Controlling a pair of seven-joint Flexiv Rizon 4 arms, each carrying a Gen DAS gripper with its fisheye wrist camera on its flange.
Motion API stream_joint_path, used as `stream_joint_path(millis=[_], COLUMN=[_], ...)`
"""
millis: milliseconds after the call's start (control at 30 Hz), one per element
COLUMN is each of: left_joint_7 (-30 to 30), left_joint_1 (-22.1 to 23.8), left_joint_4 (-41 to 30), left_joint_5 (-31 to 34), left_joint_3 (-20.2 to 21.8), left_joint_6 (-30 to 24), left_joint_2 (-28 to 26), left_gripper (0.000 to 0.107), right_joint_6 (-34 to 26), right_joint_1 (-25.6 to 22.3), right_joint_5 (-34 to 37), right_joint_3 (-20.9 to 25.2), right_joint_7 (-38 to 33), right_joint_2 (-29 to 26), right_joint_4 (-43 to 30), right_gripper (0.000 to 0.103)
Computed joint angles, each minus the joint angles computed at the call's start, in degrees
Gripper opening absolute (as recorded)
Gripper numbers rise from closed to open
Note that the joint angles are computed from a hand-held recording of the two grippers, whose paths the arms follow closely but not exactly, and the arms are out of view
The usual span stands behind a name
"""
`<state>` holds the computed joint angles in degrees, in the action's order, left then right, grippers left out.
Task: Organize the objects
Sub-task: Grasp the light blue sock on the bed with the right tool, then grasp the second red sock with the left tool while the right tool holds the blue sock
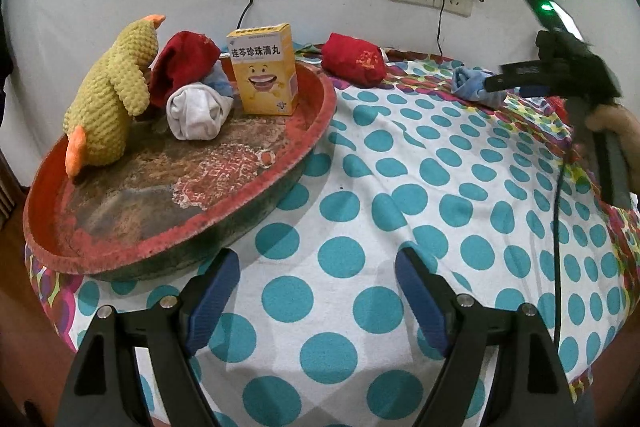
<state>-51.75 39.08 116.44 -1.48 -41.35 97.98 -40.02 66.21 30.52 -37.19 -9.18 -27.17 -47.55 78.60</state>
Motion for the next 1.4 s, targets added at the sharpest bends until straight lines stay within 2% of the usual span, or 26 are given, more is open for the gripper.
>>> stream_joint_path(millis=[333,467,567,700,933,1133,1400], left_joint_7=[-0.24,-0.67,-0.8,-0.98,-1.21,-0.31,3.22], left_joint_1=[0.94,1.15,1.4,1.43,-0.02,-1.47,-6.98], left_joint_4=[0.2,0.07,-0.03,0.0,-0.45,-0.68,-1.7], left_joint_5=[1.06,1.81,2.32,2.5,1.04,-1.54,-6.75], left_joint_3=[-0.93,-1.09,-1.28,-1.24,0.31,1.62,6.69], left_joint_6=[1.04,1.44,1.48,1.32,-0.49,-2.34,-6.67], left_joint_2=[-0.79,-1.16,-1.39,-1.26,0.13,1.36,5.05], left_gripper=[0.084,0.085,0.085,0.085,0.086,0.086,0.086], right_joint_6=[-5.52,-5.56,-5.77,-5.14,-0.95,3.33,6.14], right_joint_1=[-0.72,-0.91,-1.11,-0.79,-0.34,0.1,0.21], right_joint_5=[3.89,4.85,5.75,5.49,4.55,2.34,-1.13], right_joint_3=[1.48,1.84,2.12,1.55,-0.27,-2.09,-4.27], right_joint_7=[-1.09,-1.39,-2.04,-2.53,-0.92,0.79,2.61], right_joint_2=[-5.72,-6.72,-7.28,-7.31,-5.74,-1.94,3.13], right_joint_4=[-9.83,-11.54,-12.54,-12.41,-8.86,-1.3,7.95], right_gripper=[0.078,0.059,0.057,0.049,0.044,0.044,0.044])
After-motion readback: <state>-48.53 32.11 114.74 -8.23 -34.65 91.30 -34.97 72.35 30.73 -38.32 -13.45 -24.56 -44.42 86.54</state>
